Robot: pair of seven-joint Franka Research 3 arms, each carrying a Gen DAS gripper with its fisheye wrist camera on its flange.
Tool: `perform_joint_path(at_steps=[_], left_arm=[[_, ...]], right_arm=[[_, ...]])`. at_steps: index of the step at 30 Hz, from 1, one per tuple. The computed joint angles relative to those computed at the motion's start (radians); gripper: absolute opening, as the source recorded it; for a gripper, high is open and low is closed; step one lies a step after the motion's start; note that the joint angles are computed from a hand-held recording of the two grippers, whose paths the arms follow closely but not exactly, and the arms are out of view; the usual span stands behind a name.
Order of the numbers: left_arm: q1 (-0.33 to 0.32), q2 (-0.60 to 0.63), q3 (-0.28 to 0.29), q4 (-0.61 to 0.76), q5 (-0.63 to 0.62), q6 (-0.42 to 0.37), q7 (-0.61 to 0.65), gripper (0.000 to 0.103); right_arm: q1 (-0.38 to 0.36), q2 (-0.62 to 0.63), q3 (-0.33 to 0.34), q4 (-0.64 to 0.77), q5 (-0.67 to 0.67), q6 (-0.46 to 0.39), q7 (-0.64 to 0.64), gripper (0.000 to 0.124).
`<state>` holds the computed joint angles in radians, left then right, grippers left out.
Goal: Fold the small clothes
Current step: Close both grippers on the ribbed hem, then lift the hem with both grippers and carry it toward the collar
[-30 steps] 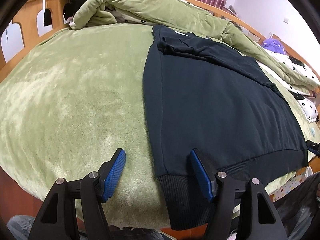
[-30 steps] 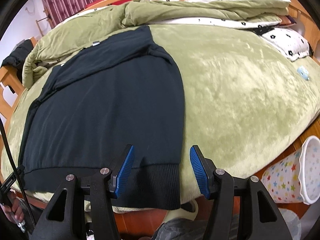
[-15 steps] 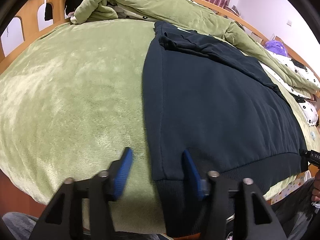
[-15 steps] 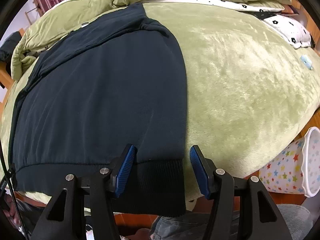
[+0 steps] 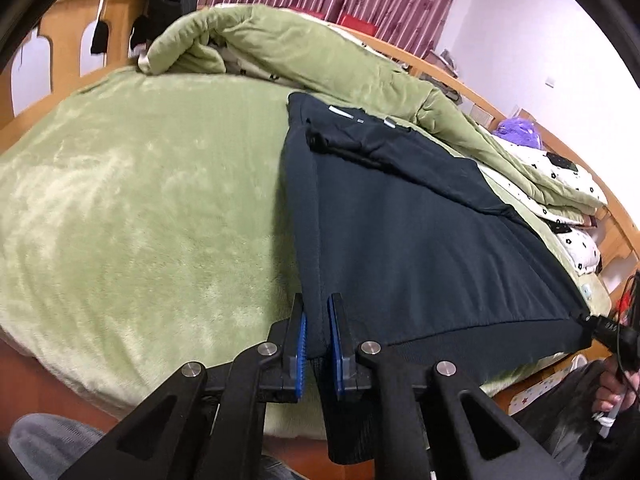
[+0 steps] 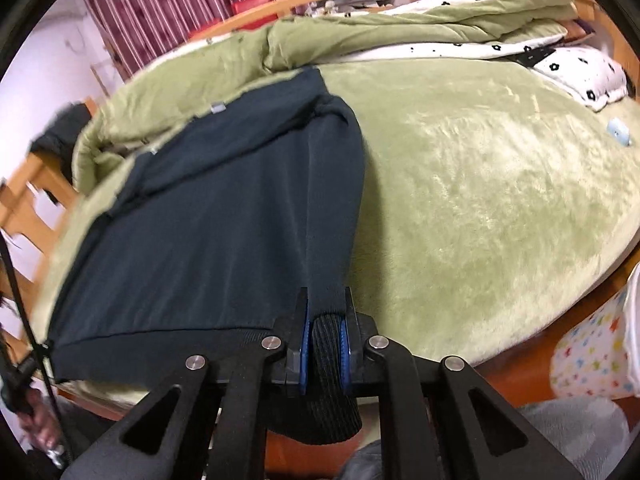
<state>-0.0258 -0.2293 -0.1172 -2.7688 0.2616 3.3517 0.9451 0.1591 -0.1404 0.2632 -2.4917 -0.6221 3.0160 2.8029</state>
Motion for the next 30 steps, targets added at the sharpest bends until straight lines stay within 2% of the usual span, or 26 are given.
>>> perform_joint_path(at_steps=[1, 3, 5, 6, 8, 10, 13, 17, 20, 22, 27, 30], left_arm=[[0.023, -0.018, -0.029, -0.014, -0.008, 0.003, 0.006, 0.01], [0.032, -0.055, -0.042, -0.042, -0.01, 0.008, 0.01, 0.01], [0.006, -0.087, -0.01, -0.064, 0.002, 0.011, 0.011, 0.01], [0.009, -0.11, -0.014, -0.078, 0.002, 0.011, 0.013, 0.01], [0.055, -0.154, -0.07, -0.099, -0.011, 0.005, 0.019, 0.01], [0.117, -0.193, -0.147, -0.109, -0.029, 0.005, 0.023, 0.01], [0.17, -0.222, -0.215, -0.093, -0.046, -0.011, 0.016, 0.011], [0.205, -0.232, -0.254, -0.067, -0.044, -0.024, 0.004, 0.011], [0.259, -0.242, -0.31, -0.037, -0.035, -0.054, -0.012, 0.011], [0.275, -0.239, -0.322, -0.017, -0.023, -0.068, -0.029, 0.011], [0.362, -0.226, -0.397, 0.05, 0.025, -0.105, -0.087, 0.011], [0.4, -0.207, -0.421, 0.095, 0.066, -0.114, -0.115, 0.011]], right_arm=[[-0.001, -0.019, -0.001, -0.019, -0.004, 0.021, 0.007, 0.012], [-0.009, -0.044, 0.01, -0.045, 0.02, 0.049, -0.006, 0.012], [-0.008, -0.077, 0.013, -0.08, 0.066, 0.075, -0.037, 0.012], [0.0, -0.101, 0.008, -0.106, 0.093, 0.095, -0.057, 0.012], [0.015, -0.146, -0.002, -0.148, 0.13, 0.119, -0.096, 0.012], [-0.01, -0.179, 0.033, -0.164, 0.135, 0.118, -0.112, 0.012], [-0.061, -0.221, 0.1, -0.176, 0.141, 0.103, -0.125, 0.012], [-0.116, -0.224, 0.162, -0.158, 0.171, 0.087, -0.147, 0.012], [-0.155, -0.23, 0.2, -0.152, 0.197, 0.091, -0.164, 0.012], [-0.179, -0.234, 0.224, -0.146, 0.216, 0.092, -0.174, 0.012], [-0.278, -0.229, 0.321, -0.094, 0.238, 0.067, -0.189, 0.012], [-0.338, -0.221, 0.367, -0.056, 0.226, 0.066, -0.185, 0.012]])
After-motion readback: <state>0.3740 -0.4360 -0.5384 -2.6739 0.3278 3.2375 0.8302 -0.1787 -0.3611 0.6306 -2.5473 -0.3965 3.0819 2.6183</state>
